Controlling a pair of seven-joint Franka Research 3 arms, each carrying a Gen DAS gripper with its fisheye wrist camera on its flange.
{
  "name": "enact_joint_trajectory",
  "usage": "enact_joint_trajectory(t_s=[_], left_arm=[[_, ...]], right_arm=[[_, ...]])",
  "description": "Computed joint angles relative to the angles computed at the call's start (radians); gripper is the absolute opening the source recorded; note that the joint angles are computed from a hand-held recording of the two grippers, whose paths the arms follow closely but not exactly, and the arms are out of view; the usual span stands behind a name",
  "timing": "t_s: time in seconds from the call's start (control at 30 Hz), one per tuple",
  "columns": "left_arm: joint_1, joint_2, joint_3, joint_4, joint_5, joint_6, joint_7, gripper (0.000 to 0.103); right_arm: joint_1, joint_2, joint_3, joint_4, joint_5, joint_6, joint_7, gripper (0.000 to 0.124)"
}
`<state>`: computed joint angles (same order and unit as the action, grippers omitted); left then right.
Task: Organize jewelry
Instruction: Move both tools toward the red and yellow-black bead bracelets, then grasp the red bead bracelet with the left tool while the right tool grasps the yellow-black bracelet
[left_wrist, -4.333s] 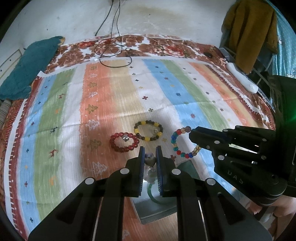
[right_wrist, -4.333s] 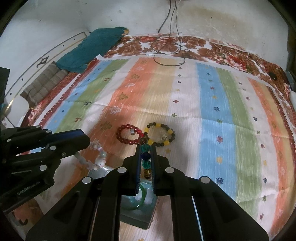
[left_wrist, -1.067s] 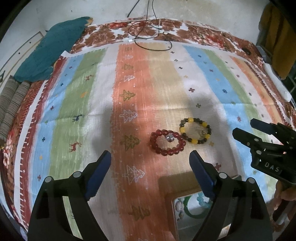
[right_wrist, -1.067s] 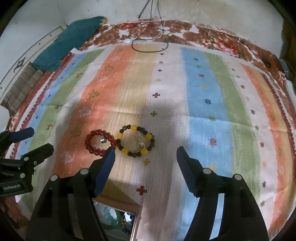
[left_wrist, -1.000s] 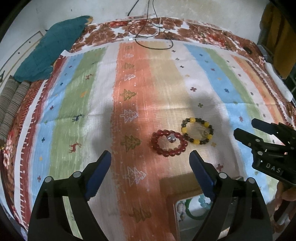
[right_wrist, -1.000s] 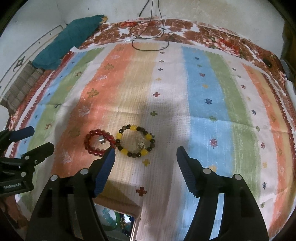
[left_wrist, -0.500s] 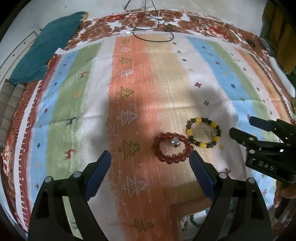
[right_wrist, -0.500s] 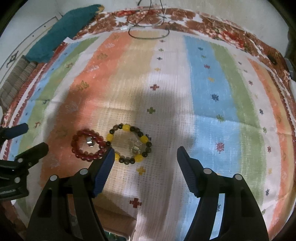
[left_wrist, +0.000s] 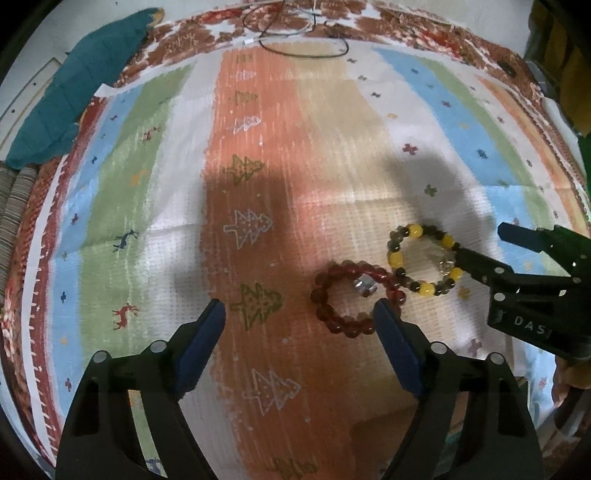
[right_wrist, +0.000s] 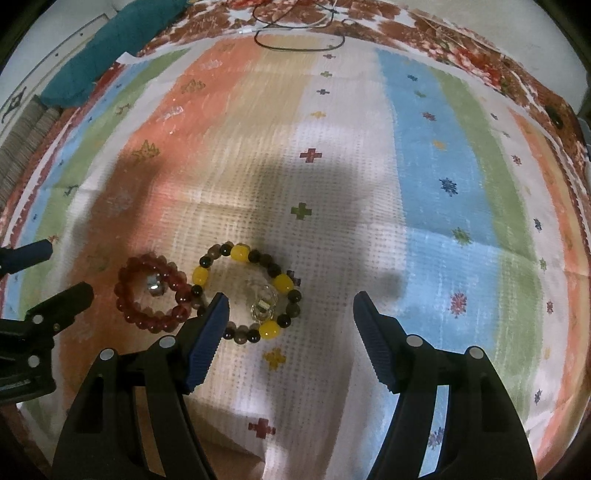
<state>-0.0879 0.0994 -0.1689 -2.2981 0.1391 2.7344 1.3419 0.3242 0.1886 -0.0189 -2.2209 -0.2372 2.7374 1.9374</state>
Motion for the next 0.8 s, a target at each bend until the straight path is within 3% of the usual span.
enact_joint_trajectory(t_s=[0.23,0.33,0.5,0.63,0.7,0.8], left_arm=[[-0.002,0.046,0.007,0.032,0.034,-0.033,-0.014,0.074],[0.006,0.067,0.001,0.046,0.02,-0.043,-0.005,0.072],[0.011,0.093,-0.007,0.064,0.006,-0.051,0.016,0.068],[0.013,0.117,-0.01,0.08,0.001,-0.061,0.023,0.062],[0.017,0.126,-0.015,0.082,-0.011,-0.056,0.035,0.054],[0.013,0.137,-0.014,0.084,-0.002,-0.046,0.026,0.046]], right_arm=[[0.005,0.051,-0.001,0.048,0.019,-0.022,-0.029,0.069],[0.017,0.07,-0.012,0.067,0.011,-0.033,-0.019,0.06],[0.017,0.097,-0.012,0.091,0.034,-0.043,-0.045,0.055],[0.031,0.118,-0.027,0.104,0.02,-0.045,-0.041,0.045],[0.044,0.123,-0.041,0.107,-0.008,-0.04,-0.026,0.039],[0.04,0.127,-0.043,0.109,-0.008,-0.032,-0.029,0.023]])
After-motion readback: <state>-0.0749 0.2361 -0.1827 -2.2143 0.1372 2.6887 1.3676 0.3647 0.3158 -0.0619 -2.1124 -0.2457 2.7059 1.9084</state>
